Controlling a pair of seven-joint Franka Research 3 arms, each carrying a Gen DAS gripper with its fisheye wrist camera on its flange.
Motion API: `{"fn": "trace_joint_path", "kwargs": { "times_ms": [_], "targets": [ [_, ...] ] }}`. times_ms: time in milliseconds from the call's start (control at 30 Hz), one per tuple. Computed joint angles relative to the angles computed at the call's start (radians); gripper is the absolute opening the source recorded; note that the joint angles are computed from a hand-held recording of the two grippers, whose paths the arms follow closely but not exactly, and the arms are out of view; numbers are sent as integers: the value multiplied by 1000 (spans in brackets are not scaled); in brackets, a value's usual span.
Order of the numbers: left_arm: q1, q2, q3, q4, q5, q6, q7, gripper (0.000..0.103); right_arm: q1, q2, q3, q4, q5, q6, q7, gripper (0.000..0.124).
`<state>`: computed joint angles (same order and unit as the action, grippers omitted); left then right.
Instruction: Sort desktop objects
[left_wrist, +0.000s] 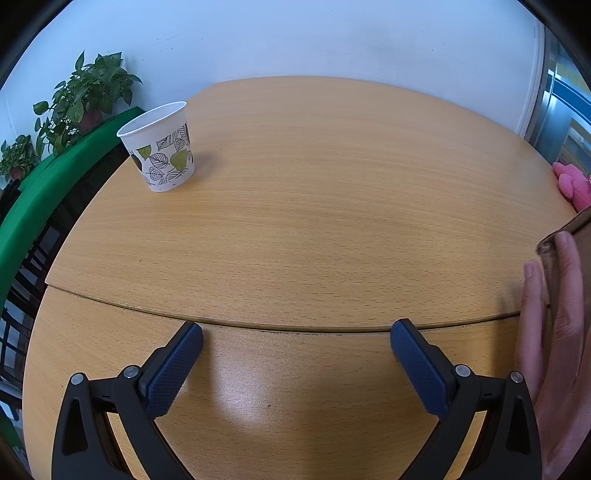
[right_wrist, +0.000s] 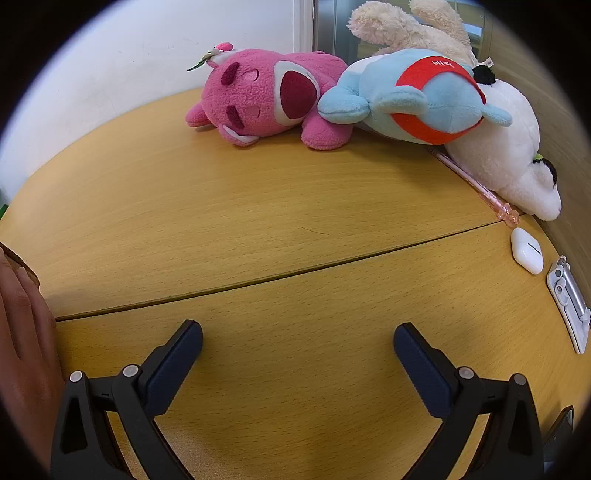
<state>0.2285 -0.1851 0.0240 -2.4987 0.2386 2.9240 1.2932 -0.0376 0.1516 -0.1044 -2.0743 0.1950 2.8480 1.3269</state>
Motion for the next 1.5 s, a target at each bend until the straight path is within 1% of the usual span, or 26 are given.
{"fn": "trace_joint_path", "kwargs": {
  "times_ms": [300, 400, 1500],
  "targets": [
    [2, 0, -1, -1, 1, 3, 0, 103, 2, -9, -1, -13, -2, 6, 3, 103],
    [-7, -6, 9, 7, -19, -12, 25, 103, 2, -9, 0, -14, -2, 7, 3, 103],
    [-5, -7, 8, 1, -30, -4, 44, 103, 4, -5, -1, -9, -9, 5, 14, 103]
  ]
}}
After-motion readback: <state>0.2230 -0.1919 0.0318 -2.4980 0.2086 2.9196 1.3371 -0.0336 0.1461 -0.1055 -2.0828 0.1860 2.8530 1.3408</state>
